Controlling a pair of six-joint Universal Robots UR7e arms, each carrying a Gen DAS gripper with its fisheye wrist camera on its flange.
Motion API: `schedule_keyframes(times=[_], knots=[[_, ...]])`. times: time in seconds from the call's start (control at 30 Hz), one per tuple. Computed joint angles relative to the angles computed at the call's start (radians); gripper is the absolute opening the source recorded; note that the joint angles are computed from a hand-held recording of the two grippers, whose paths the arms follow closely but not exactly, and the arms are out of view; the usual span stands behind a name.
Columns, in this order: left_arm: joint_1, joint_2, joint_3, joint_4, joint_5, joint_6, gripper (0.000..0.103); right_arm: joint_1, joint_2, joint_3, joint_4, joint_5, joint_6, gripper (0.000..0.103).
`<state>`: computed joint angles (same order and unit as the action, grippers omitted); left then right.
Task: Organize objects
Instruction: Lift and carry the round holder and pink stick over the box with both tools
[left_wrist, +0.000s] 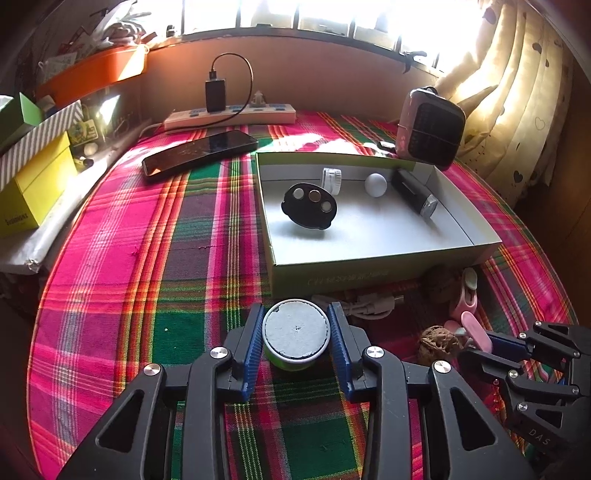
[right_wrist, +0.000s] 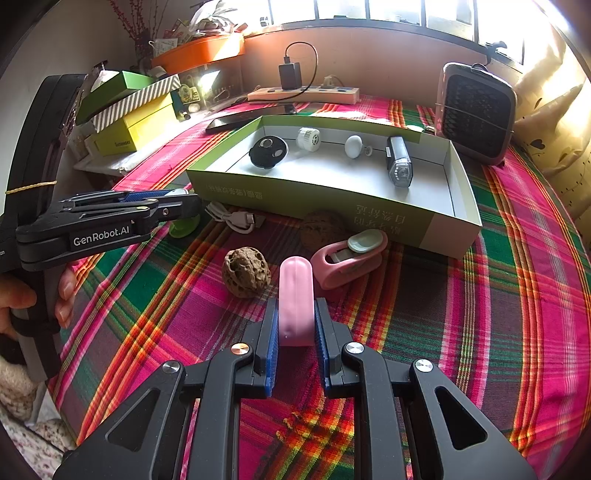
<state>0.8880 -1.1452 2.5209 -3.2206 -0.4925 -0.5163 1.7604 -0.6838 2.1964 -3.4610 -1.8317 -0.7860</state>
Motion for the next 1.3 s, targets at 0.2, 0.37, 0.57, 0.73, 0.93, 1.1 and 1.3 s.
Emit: schedule_keyframes(times=[0.2, 0.37, 0.57, 0.73, 0.93, 1.1, 1.3], knots=[[-0.001, 0.002, 0.000, 0.003, 0.002, -0.002, 0.032, 0.000, -0.001, -0.001, 0.001, 0.000, 0.001, 0.019], [-0.004, 0.000, 0.001, 0.009, 0.003, -0.006, 0.032, 0.000, 0.000, 0.000, -0.001, 0.000, 0.002, 0.019], [-0.006, 0.000, 0.002, 0.010, 0.005, -0.008, 0.032, -0.001, -0.004, 0.000, 0.007, 0.005, 0.001, 0.019], [-0.013, -0.005, 0.007, 0.018, 0.007, -0.013, 0.032, 0.000, -0.007, 0.004, 0.003, 0.010, 0.003, 0.019], [-0.030, -0.022, 0.011, 0.053, 0.011, -0.034, 0.032, 0.003, -0.018, 0.013, -0.006, 0.020, 0.005, 0.019], [-0.051, -0.033, 0.015, 0.066, 0.018, -0.038, 0.032, 0.007, -0.029, 0.015, -0.006, 0.033, 0.002, 0.019], [-0.061, -0.043, 0.011, 0.067, 0.010, -0.030, 0.032, 0.008, -0.041, 0.009, 0.001, 0.047, 0.010, 0.019]])
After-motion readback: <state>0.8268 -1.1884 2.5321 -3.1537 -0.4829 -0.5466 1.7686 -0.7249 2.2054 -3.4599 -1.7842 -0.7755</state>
